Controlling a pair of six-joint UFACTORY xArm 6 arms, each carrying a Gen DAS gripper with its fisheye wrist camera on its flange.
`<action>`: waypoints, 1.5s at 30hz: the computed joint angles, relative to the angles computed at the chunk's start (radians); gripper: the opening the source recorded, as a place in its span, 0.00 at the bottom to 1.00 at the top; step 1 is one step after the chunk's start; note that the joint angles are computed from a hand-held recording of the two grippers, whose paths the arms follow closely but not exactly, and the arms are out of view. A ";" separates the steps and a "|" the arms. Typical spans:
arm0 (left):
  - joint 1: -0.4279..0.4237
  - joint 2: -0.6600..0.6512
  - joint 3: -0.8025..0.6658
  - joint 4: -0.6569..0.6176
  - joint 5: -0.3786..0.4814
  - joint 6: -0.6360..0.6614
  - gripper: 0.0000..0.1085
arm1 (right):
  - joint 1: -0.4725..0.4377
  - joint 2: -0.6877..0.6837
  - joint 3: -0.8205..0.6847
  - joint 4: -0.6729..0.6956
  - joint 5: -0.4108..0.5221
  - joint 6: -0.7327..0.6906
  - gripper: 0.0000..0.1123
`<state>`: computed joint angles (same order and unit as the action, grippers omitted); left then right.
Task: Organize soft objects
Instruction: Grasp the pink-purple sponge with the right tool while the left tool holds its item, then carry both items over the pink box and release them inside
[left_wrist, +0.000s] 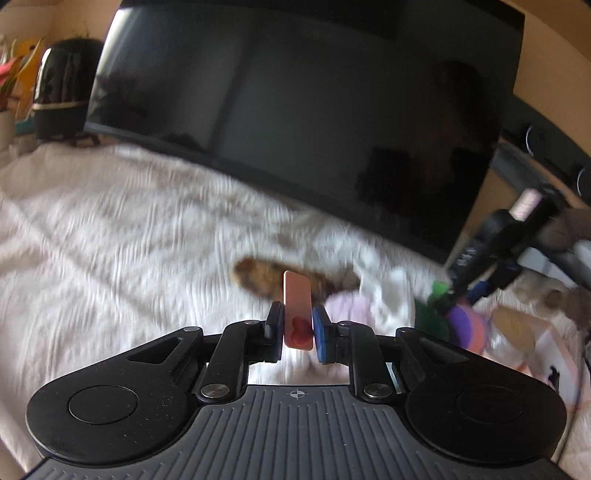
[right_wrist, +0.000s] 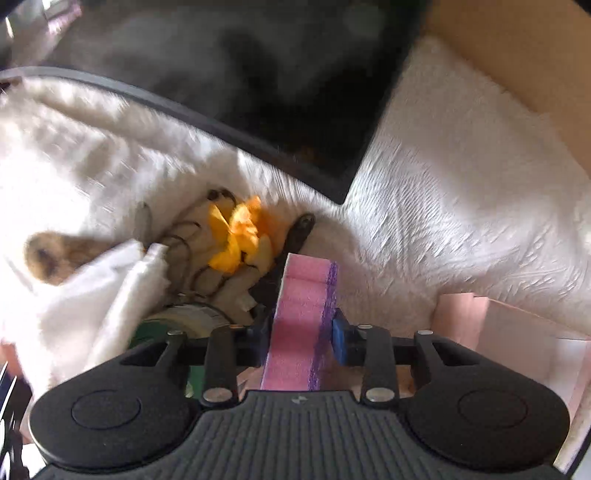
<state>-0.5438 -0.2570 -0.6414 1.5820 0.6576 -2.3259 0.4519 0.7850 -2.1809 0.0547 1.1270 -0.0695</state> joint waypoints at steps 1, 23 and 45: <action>0.017 -0.002 -0.017 0.001 -0.011 0.029 0.18 | -0.010 -0.052 0.064 0.032 -0.034 -0.024 0.28; 0.003 0.504 -0.716 -0.408 -0.425 0.775 0.18 | -0.372 -0.736 0.819 0.621 -0.454 -0.480 0.28; -0.133 0.944 -1.114 -1.294 -0.328 1.676 0.19 | -0.496 -0.635 0.906 0.643 -0.514 -0.554 0.29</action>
<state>-0.6766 0.6871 -1.7551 0.2877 0.3300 -0.6500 -0.0438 0.1501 -1.2748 0.6977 0.6130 -0.6237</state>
